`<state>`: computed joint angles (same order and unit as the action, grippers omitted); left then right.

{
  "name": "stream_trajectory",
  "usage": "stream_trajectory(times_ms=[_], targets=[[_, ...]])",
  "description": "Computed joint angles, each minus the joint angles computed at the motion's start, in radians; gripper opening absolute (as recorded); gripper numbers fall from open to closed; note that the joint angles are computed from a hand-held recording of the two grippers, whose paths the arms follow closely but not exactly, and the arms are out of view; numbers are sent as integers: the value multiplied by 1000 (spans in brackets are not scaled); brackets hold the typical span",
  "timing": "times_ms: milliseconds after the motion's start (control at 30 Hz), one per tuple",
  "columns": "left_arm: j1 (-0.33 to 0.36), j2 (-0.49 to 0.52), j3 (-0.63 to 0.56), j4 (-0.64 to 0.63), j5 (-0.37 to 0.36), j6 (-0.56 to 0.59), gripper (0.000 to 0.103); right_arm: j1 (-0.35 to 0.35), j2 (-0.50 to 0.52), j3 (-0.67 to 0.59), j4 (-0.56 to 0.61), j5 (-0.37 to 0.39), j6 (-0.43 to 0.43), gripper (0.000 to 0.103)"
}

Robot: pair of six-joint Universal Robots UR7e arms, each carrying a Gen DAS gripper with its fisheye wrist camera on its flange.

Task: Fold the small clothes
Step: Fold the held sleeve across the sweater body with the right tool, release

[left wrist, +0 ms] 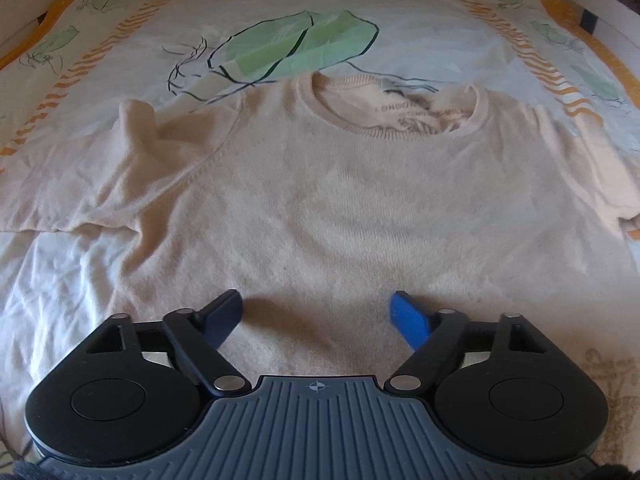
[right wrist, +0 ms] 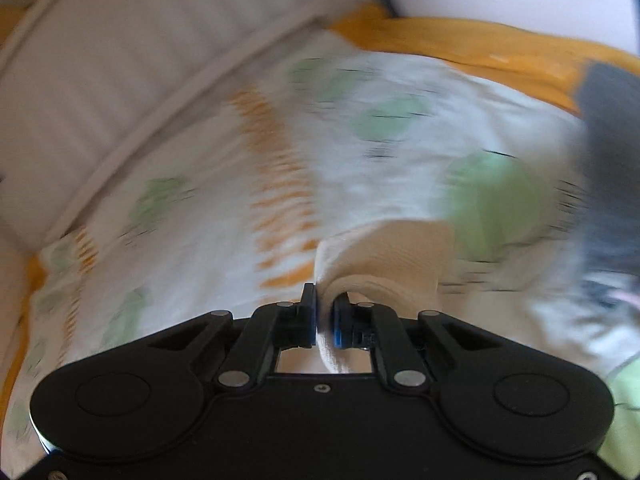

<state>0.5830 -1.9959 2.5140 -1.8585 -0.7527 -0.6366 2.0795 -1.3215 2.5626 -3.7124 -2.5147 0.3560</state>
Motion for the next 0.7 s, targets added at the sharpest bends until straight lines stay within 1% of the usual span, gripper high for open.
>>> stream_trajectory(times_ms=[100,200,267,300,400,433,500,633,667,700], targets=[[-5,-37,-7,12,7,7,80,85,90,-96,54,28,-35,16],[-3,-83,-18,34,16,17,80,134,193,-187,94,101,-54,16],[1,-113,-29,62,25,18,80,152,258,-237,118,148,-66,16],[7,-128,-34,72,29,25,80,162,305,-273,136,169,-72,16],[23,-170,-52,116,47,33,80,172,426,-354,176,216,-84,16],[39,-181,-67,136,34,65,80,169,460,-373,185,232,-83,16],[56,-209,-81,167,44,67,80,165,535,-415,205,259,-72,16],[98,-245,-108,195,52,72,80,151,635,-462,238,312,-58,17],[110,-249,-113,193,51,75,80,157,659,-471,232,324,-59,19],[120,-254,-117,191,50,78,80,153,676,-473,215,344,-75,23]])
